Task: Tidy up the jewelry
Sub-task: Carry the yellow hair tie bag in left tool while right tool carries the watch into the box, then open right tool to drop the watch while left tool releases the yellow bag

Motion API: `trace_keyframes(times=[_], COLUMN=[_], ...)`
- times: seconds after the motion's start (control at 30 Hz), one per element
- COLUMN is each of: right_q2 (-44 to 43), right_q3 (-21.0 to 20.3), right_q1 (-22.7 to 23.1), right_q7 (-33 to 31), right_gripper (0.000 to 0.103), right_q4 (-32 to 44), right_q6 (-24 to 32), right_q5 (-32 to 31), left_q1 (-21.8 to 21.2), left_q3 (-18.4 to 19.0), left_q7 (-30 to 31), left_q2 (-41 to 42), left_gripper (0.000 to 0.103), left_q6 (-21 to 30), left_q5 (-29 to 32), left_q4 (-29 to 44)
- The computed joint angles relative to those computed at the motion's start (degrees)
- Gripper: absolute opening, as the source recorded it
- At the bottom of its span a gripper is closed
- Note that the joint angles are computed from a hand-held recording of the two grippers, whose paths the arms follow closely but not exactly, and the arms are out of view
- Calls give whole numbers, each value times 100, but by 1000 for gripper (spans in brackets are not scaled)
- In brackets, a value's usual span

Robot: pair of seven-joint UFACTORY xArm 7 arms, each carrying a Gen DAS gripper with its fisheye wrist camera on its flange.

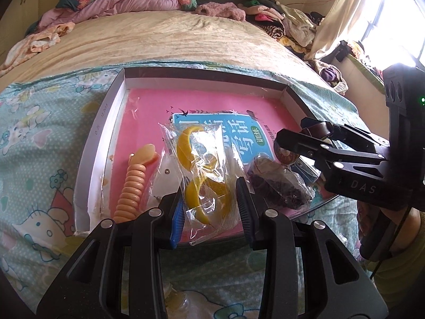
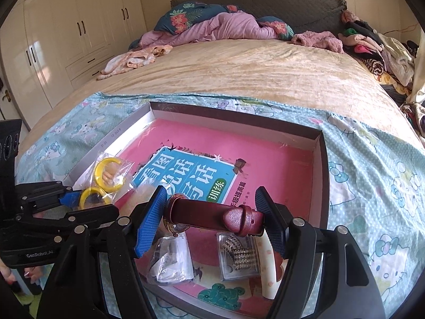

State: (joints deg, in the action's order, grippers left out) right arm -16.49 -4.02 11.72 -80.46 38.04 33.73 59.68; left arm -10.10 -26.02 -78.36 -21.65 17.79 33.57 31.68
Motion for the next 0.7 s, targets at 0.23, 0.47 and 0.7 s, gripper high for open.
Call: trace_keyframes(times=[0.23, 0.47, 0.7], right_q2=[46, -227, -952], right_q3=[-5, -128, -494], right_q1=[-53, -154, -351], right_q7=[139, 167, 199], right_gripper=[72, 83, 94], right_q4=[26, -76, -419], right_q6=[134, 392, 817], right_q5=[-63, -22, -132], left_q1=[17, -10, -121], left_q3=[-15, 11, 15], left_q7=[-71, -53, -81], left_q2=[-22, -30, -232], left_gripper=[28, 28, 56], left_q6=[-5, 53, 237], left_q5=[18, -33, -146], left_q4=[-30, -24, -74])
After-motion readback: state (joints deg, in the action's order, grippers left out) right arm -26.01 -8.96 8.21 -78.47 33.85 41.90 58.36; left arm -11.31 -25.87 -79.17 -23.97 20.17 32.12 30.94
